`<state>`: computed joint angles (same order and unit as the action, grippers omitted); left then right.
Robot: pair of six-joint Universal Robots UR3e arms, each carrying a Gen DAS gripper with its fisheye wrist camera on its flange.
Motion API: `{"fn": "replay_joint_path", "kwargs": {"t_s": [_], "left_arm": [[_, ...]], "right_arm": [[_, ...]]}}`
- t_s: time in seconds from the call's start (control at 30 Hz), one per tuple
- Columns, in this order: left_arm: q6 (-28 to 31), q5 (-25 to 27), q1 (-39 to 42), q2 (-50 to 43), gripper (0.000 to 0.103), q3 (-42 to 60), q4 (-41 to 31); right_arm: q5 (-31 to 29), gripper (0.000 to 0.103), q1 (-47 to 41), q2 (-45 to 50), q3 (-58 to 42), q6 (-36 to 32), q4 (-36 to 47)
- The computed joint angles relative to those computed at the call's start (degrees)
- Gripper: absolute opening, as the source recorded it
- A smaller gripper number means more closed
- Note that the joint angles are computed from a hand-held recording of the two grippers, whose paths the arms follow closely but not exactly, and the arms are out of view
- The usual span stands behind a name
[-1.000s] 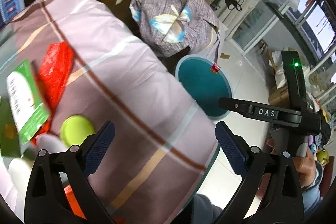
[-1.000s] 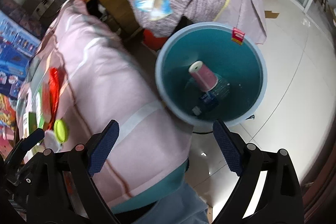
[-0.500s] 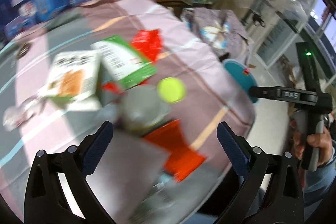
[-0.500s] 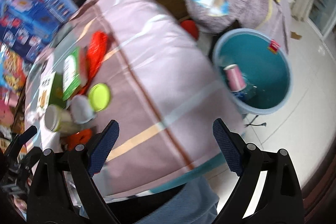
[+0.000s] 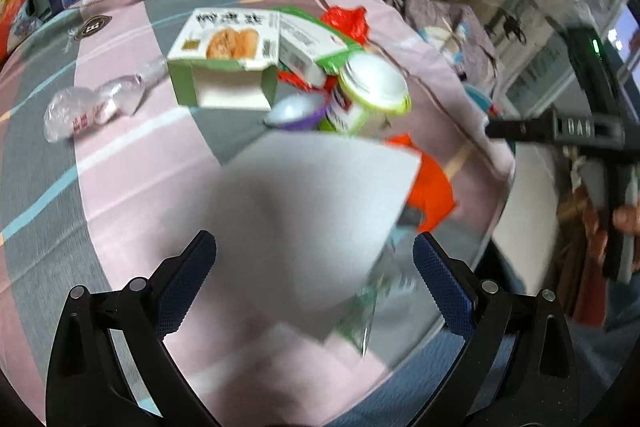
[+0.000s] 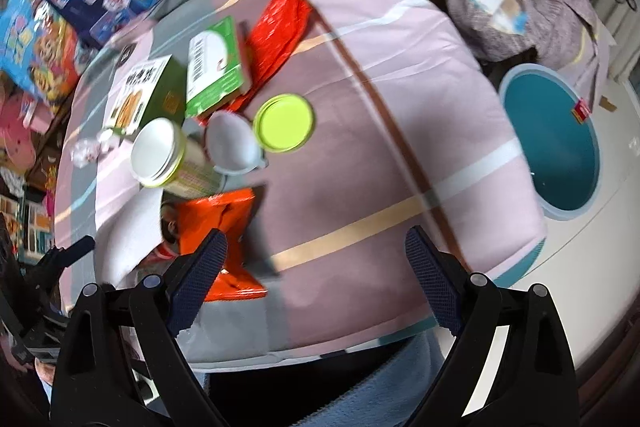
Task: Collect trash
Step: 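Return both tools to the table and approach the white tissue, then grasp the white tissue with left tool while right tool grasps the orange wrapper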
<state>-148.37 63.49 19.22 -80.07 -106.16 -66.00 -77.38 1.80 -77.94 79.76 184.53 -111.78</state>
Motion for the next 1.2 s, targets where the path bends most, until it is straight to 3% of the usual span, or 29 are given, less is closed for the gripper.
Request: {"fn": "replay_joint_path", "kwargs": {"t_s": [0.17, 0.37, 0.7, 0.97, 1.1, 1.13, 1.17, 1.2], "left_arm": [[1.6, 2.7, -0.1, 2.5, 0.099, -5.3, 2.8], [-3.8, 4.8, -0.6, -1.2, 0.099, -5.3, 11.5], [-1.8, -0.6, -1.3, -7.8, 0.099, 0.6, 10.1], [-2.1, -5.2, 2.8, -7.4, 0.043, -0.2, 8.4], [-5.3, -4.0, 2.7, -8.2, 0.027, 0.1, 11.5], [-6.6, -2.9, 2.0, -8.4, 0.022, 0.1, 12.8], [-8.1, -1.9, 1.5, -9.0, 0.015, 0.6, 13.9], [-9.9, -0.8, 0.9, -9.6, 0.012, 1.1, 14.8]], "right_arm": [[-0.4, 0.087, 1.6, 1.6, -1.0, 0.5, 0.4], [-0.6, 0.087, 3.8, 3.3, -2.3, 0.4, 0.8], [3.0, 0.087, 5.9, 8.2, -5.8, 0.9, 2.5], [4.5, 0.087, 8.5, 12.7, -8.0, 1.3, 0.5], [4.1, 0.084, 9.7, 14.4, -8.4, 1.4, -1.4], [4.1, 0.078, 9.8, 14.4, -8.0, 1.2, -2.0], [4.1, 0.061, 9.9, 14.6, -8.0, 0.8, -2.1], [4.3, 0.038, 9.6, 14.4, -7.7, 0.3, -1.9]]}}
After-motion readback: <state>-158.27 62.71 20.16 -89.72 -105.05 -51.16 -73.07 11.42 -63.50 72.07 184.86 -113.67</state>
